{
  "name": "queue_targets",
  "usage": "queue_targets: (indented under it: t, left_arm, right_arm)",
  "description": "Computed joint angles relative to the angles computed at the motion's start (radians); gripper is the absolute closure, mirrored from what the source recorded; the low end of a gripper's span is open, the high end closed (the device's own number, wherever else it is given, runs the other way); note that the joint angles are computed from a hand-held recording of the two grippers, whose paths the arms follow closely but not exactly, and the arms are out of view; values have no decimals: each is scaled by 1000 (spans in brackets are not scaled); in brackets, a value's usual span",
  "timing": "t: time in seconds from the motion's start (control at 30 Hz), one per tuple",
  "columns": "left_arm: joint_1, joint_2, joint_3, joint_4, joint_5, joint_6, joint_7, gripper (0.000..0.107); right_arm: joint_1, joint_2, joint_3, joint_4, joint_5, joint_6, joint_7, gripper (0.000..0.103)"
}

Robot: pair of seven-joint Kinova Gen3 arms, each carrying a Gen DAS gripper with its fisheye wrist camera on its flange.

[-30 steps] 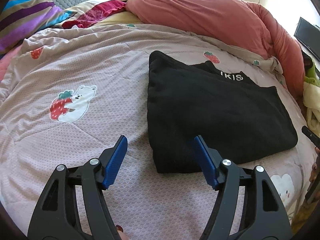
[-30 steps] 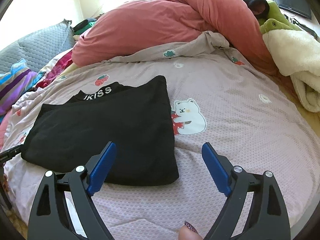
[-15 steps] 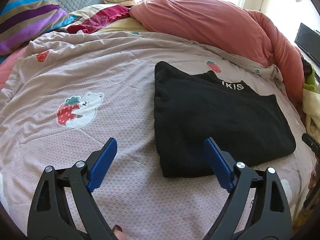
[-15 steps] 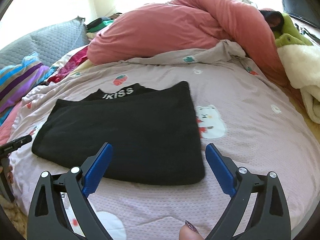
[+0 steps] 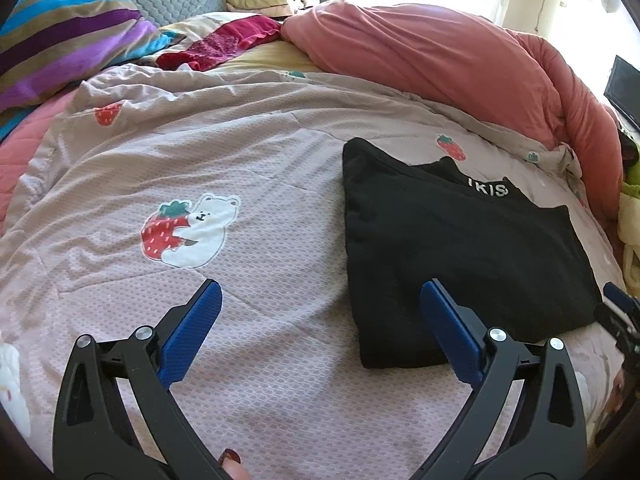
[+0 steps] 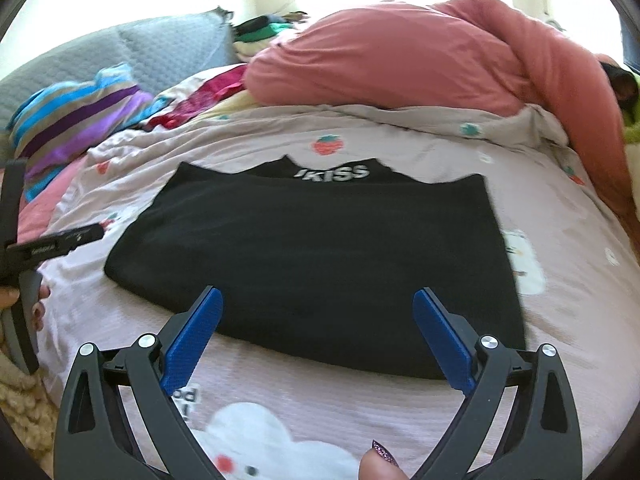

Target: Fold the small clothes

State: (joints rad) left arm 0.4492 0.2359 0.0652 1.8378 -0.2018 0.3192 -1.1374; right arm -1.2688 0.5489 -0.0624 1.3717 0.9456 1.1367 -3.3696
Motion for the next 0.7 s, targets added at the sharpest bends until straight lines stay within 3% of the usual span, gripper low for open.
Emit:
queue_targets:
  t: [0.3,0.7]
  left_arm:
    - [-3,16,-20,-35,-24,30,18,14]
    - [-7,75,-28,-163,-57,125,22,14]
  right_arm:
    - [7,95,22,-161,-41,-53,195,7]
    - [-9,228,88,-400,-163,-82,483,7]
